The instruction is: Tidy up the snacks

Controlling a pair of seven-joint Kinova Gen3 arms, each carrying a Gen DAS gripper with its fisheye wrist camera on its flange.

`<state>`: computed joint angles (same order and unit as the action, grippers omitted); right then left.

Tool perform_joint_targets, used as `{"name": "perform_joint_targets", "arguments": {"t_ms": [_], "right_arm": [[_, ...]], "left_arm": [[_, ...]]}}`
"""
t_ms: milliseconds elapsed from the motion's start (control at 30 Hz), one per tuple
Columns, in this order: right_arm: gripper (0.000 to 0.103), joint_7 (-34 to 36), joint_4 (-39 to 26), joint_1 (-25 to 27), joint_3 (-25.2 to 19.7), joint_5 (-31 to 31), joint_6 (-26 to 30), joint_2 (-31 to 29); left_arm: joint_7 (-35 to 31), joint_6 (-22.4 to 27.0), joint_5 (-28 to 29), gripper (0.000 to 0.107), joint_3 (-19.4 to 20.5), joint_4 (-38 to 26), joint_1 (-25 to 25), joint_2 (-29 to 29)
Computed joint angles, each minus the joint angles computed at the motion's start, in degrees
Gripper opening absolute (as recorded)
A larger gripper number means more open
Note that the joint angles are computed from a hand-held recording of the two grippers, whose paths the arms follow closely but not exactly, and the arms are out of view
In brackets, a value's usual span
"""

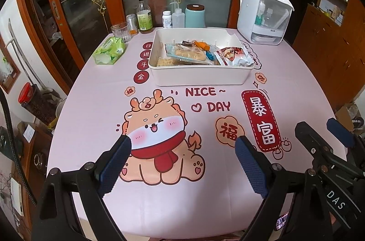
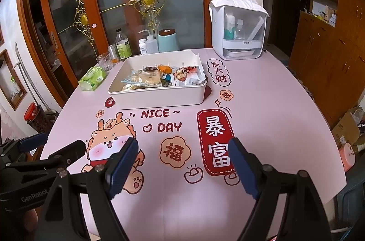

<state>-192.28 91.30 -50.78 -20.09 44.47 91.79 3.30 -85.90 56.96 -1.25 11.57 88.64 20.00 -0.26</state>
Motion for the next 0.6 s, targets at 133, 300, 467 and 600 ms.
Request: {"name": "perform_joint_targets", "arguments": {"t_ms": [133,300,467,600], "right_arm": [[0.082,-0.1,0.1,0.1,0.1,-0.1,-0.1,-0.1],[0.082,0.0,0.7,0.5,0.0,-0.3,-0.5,-0.6],[0.082,0.0,1.0,0.8,-0.2,-0.6,-0.6,-0.8],[0.082,0.0,1.1,1.0,-0.4,-0.7,-0.8,-1.0]], "left_arm": [[0.8,0.3,-0.4,0.092,0.2,-0.4,0.3,0.4],[1.5,0.3,-1.0,0.092,0.4,-0.5,0.8,0.7],[1.8,0.4,-1.1,0.092,0.4,-0.6,1.1,0.8],[2.1,0.5,-1.4,0.092,0.5,-0.7,1.3,1.0]]}}
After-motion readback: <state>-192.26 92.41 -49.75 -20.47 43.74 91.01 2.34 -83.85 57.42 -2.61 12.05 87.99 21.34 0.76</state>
